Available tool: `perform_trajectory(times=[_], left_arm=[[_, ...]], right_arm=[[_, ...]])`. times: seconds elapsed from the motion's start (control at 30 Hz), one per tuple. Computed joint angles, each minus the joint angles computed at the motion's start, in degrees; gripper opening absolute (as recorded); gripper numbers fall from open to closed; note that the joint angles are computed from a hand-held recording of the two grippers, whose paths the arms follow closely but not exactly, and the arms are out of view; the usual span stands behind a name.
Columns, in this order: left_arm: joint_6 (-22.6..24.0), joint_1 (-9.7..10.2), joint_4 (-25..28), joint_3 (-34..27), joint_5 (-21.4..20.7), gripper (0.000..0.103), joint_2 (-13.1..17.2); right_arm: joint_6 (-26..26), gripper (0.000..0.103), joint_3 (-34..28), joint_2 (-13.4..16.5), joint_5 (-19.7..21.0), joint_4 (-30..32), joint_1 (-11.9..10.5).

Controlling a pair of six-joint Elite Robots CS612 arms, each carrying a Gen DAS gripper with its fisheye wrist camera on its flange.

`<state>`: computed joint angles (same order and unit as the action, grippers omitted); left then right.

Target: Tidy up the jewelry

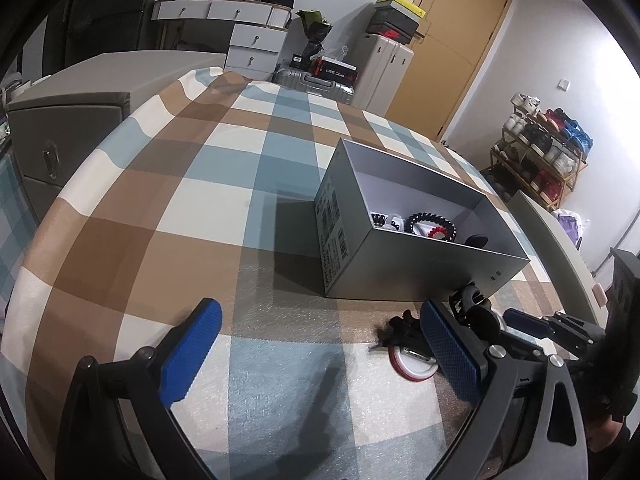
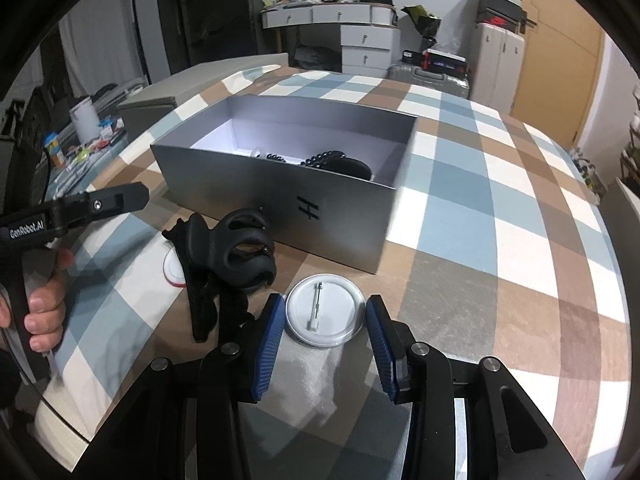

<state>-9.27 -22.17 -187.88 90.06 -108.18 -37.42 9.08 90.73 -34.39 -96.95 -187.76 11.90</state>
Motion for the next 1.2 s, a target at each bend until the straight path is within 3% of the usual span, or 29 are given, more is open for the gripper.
perform_trajectory(times=[0.17,0.33,0.57,0.7,1.2], left_arm=[[0.9,0.02,2.6,-0.2,-0.4,0.097,-0.3],[5.1,-0.52,6.7,0.2,0.1,0.097,-1.2],[12.5,-2.14,11.0,0.5,3.2,0.097,-2.2],[17.5,-3.82,12.9,0.7,7.9,0.097,-2.7],[22.5,-5.67,15.4,0.0,11.2,0.097,-2.8]], right_arm=[[3.7,0.041,1.6,-0.5,2.2,-2.6,-0.8],[6.2,0.041,3.3,-1.1,3.2,-5.3,-1.3],[7.0,0.041,5.2,-1.7,3.5,-8.7,-1.3],[7.3,0.041,6.1,-1.8,3.6,-10.7,-1.3],[8.5,0.041,7.7,-2.0,4.8,-14.8,-1.8]])
